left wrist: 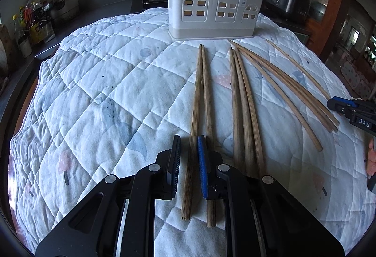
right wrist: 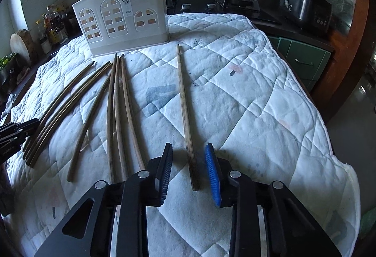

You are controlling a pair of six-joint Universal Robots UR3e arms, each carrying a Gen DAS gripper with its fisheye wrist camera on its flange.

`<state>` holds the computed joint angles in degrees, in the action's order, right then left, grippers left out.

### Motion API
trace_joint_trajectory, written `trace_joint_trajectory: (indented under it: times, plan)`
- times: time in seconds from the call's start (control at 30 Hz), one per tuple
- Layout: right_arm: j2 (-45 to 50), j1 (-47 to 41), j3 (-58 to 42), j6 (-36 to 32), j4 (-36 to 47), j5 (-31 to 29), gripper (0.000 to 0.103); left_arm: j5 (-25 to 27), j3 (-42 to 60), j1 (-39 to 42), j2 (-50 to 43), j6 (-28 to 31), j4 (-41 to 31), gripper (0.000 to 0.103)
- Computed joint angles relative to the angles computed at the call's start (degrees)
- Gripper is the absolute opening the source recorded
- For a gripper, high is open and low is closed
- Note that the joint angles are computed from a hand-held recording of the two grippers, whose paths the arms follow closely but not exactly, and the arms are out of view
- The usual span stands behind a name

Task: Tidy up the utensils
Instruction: 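Close the left tool on one wooden chopstick while the right tool grasps another, then lift the left tool's chopstick upright while the right tool raises its chopstick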

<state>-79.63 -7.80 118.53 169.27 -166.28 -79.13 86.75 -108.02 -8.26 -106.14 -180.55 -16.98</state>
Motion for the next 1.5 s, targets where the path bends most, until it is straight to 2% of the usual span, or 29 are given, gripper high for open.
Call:
trace_joint_trajectory:
  times: [0.07, 0.13, 0.27, 0.37, 0.57, 0.77, 0.97, 1.1, 1.2, 1.5]
  plan:
    - [0.01, 0.36, 0.13, 0.31, -0.48, -0.87, 0.022, 0.73, 0.96, -0.49, -0.41, 0.4, -0.78, 0.014]
    - [-0.18, 0.01, 0.08, 0.61, -0.14, -0.58, 0.01, 1.24, 1.99, -0.84, -0.96, 0.75, -1.38, 0.014]
    - [-1.52, -0.21, 0.81, 0.79, 0.21, -0.24, 0.009, 0.61, 2.7, -0.76, -1.05, 1.04, -1.95, 0.007]
    - [-4.34, -0.18, 2.62, 0.93, -0.67, -0.4, 0.008, -1.08, 1.87, 0.15, 0.36, 0.93, -1.69, 0.006]
    - [-13.72, 0.04, 6.38, 1.64, -3.08, -0.12, 0.008, -4.25, -1.75, 1.83, 6.28, 0.84, 0.57, 0.006]
    - [-21.73, -1.31, 5.78, 2.17, -0.73, 3.74, 0.007, -8.16, -4.54, 3.52, 12.96, 0.74, 0.58, 0.006]
    - [-21.27, 0.1, 1.59, 1.64, 2.78, 4.24, 0.007, -8.64, -4.67, 3.76, 15.54, 1.41, -0.2, 0.006]
    - [-19.65, -0.23, -4.09, 0.79, 7.44, 5.98, 0.007, -10.72, -2.72, 5.38, 16.74, 1.87, -2.77, 0.006]
    - [-17.24, -0.6, -12.1, -0.37, 13.23, 7.49, 0.007, -13.04, 0.38, 6.94, 16.88, 2.51, -5.49, 0.006]
    - [-2.65, 0.93, -47.34, -2.41, 33.34, 9.16, 0.007, -18.1, 16.59, 9.92, 12.78, 4.06, -15.62, 0.006]
